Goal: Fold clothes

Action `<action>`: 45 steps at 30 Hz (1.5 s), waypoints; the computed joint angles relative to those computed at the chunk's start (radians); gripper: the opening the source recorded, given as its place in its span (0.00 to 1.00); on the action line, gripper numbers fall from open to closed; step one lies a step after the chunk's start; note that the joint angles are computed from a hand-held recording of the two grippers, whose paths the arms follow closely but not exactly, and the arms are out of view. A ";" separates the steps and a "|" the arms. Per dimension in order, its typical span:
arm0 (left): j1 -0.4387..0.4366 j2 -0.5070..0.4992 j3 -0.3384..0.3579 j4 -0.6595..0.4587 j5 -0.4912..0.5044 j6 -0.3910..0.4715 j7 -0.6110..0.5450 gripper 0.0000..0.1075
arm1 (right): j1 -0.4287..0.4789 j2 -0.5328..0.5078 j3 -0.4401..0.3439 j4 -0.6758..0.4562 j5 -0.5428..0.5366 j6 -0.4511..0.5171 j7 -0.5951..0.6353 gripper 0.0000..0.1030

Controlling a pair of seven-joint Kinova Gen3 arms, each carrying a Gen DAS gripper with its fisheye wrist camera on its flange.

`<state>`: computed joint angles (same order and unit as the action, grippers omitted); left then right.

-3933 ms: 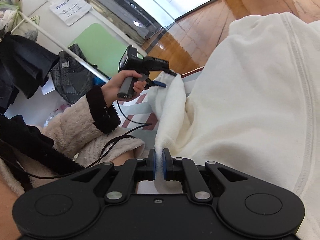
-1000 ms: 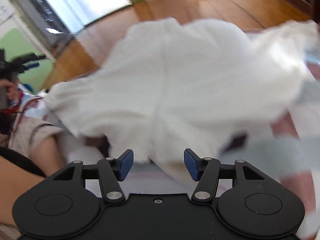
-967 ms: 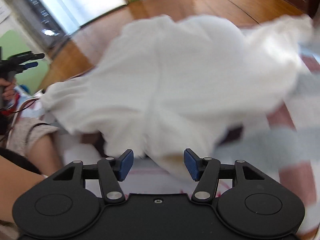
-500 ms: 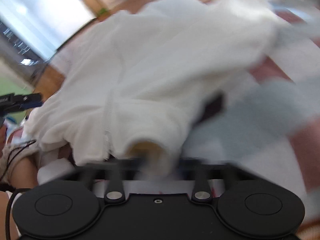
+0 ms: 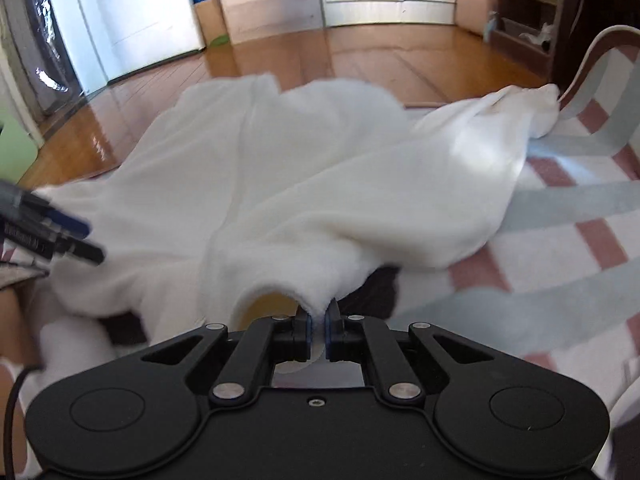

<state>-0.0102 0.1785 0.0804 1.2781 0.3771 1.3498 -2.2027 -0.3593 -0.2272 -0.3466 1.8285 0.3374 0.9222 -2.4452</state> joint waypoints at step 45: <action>0.114 0.230 0.096 -0.112 0.127 0.211 -0.038 0.31 | 0.077 -0.166 0.364 0.114 -0.583 -0.080 0.532 0.38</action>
<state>0.1034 0.4086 0.1763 1.1665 0.5042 1.5609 -2.2407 -0.2819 -0.3936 0.0173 1.9426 -0.2455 0.8417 -1.9129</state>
